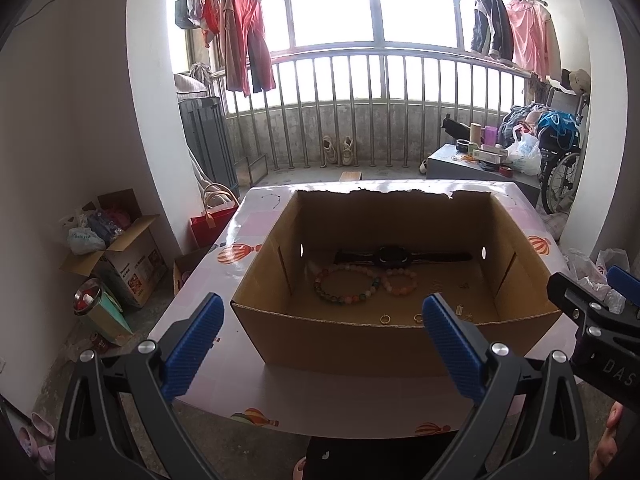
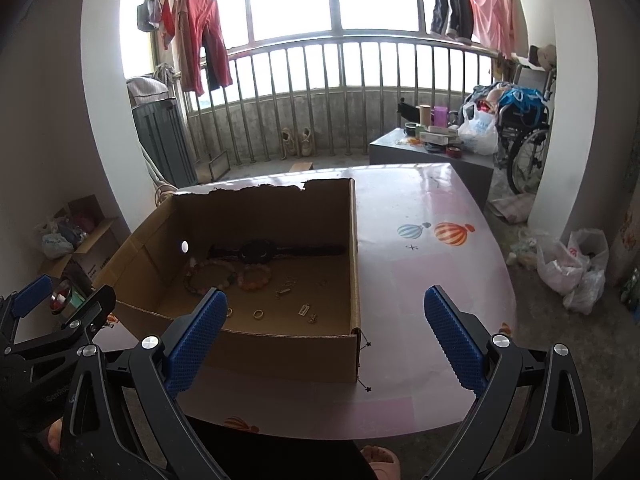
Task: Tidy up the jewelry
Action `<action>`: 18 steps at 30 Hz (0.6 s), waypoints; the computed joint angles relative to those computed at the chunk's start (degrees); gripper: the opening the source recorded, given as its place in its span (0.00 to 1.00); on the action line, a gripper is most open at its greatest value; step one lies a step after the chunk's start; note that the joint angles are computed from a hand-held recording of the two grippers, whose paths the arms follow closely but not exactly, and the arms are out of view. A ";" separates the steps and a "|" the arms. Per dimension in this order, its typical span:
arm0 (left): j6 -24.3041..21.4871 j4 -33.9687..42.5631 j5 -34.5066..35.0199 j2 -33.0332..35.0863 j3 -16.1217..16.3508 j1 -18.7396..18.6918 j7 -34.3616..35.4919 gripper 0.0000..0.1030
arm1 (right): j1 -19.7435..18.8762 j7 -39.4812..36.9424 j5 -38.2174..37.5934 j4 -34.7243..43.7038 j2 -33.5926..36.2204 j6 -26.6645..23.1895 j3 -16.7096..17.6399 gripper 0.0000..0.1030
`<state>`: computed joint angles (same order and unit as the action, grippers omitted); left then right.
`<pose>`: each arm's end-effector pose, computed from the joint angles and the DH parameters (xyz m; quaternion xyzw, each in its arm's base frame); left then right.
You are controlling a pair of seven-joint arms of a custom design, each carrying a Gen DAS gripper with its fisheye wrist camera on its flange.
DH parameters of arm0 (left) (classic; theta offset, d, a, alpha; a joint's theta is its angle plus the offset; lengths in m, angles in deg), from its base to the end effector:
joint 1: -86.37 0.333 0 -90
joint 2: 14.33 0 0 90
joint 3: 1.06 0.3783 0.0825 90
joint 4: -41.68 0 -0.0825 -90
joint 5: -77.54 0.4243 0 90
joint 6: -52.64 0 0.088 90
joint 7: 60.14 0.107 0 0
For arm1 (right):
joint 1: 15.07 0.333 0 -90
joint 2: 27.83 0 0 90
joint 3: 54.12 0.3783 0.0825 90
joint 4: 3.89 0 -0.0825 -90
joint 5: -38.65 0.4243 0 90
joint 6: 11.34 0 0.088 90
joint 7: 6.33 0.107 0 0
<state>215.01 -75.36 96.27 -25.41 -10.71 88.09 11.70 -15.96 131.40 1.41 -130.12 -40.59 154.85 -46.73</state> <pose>0.5679 -0.1057 0.6920 -0.5896 0.6486 -0.3234 0.3565 0.5448 0.1050 0.6187 -0.5762 0.6686 -0.3357 0.3290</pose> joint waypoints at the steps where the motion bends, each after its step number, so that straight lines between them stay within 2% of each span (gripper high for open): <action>1: 0.03 -0.01 0.15 -0.04 -0.07 0.13 -0.41 0.95 | 0.01 0.03 0.01 0.00 0.01 0.02 0.00 0.92; 18: -0.01 -0.23 0.65 -0.12 -0.17 0.14 -1.14 0.95 | 0.50 -1.75 1.79 0.09 0.24 0.17 -0.28 0.92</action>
<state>215.01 -75.59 96.92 -25.53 -10.87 88.23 10.55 -15.46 129.65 3.19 -130.03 -40.34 155.02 -47.01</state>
